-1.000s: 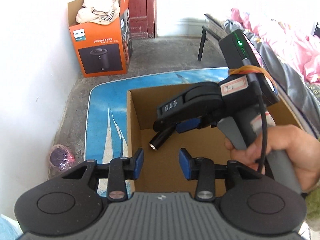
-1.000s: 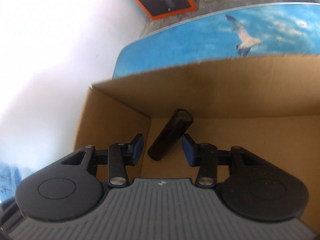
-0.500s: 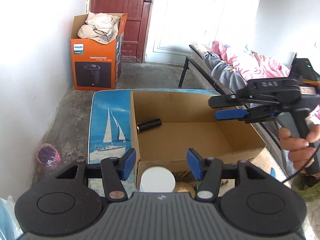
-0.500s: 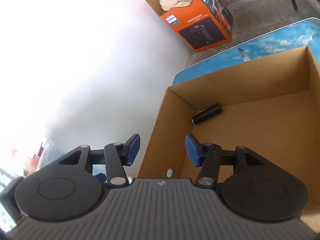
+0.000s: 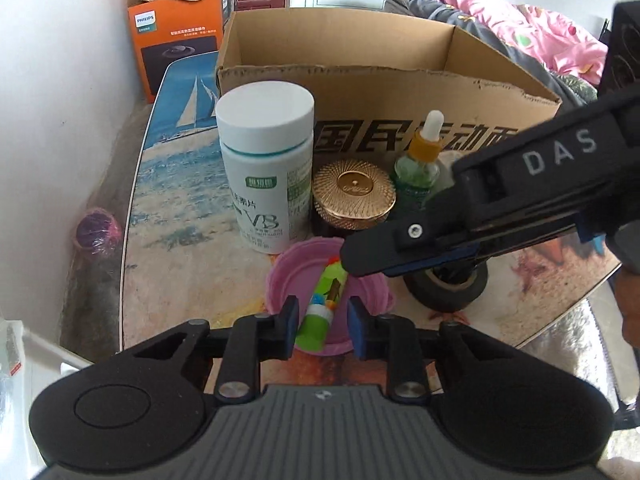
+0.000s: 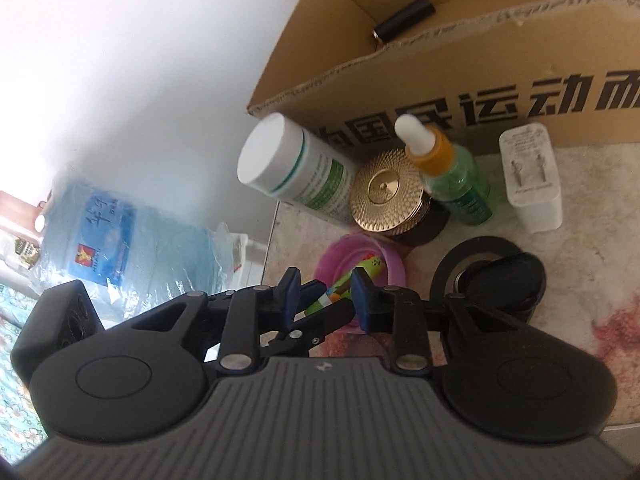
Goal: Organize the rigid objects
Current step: 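Move the right gripper to the green glue stick in the pink cup and grasp it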
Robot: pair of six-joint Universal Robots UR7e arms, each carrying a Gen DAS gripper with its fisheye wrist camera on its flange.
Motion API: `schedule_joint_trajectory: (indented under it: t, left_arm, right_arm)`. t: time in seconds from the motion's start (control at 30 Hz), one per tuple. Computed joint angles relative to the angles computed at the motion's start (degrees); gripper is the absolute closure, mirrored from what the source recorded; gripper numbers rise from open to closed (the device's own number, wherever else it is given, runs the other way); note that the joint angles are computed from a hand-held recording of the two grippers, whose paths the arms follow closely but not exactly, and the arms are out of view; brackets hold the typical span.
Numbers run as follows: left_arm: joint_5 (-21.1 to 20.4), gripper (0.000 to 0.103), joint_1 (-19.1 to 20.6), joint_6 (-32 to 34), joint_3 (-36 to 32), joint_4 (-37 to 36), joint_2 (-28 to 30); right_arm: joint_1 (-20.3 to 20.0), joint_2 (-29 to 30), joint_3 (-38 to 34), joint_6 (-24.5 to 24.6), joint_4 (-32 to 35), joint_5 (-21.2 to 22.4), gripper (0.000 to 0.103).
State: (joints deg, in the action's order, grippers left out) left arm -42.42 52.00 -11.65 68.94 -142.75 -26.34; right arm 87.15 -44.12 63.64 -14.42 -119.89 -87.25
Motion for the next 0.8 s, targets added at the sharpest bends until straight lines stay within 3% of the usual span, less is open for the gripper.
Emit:
schedule_joint_trajectory:
  t: [0.13, 0.4, 0.63, 0.8]
  left_arm:
    - [0.8, 0.079, -0.4, 0.4, 1.5, -1.0, 0.0]
    - [-2.8, 0.085, 0.6, -2.4, -0.3, 1.7, 0.2]
    - [-2.7, 0.085, 1.0, -1.8, -0.4, 0.3, 0.3]
    - [-2.5, 0.085, 0.1, -3.3, 1.3, 0.1, -0.9]
  right_arm:
    - [1.2, 2.3, -2.3, -0.6, 1.8, -3.8, 0.077]
    - [2.2, 6.7, -7.7, -0.2, 6.4, -8.4, 0.077]
    - [2.0, 8.0, -9.2, -1.0, 6.3, -7.6, 0.079]
    - [1.6, 5.7, -5.2, -2.9, 3.2, -5.4, 0.081]
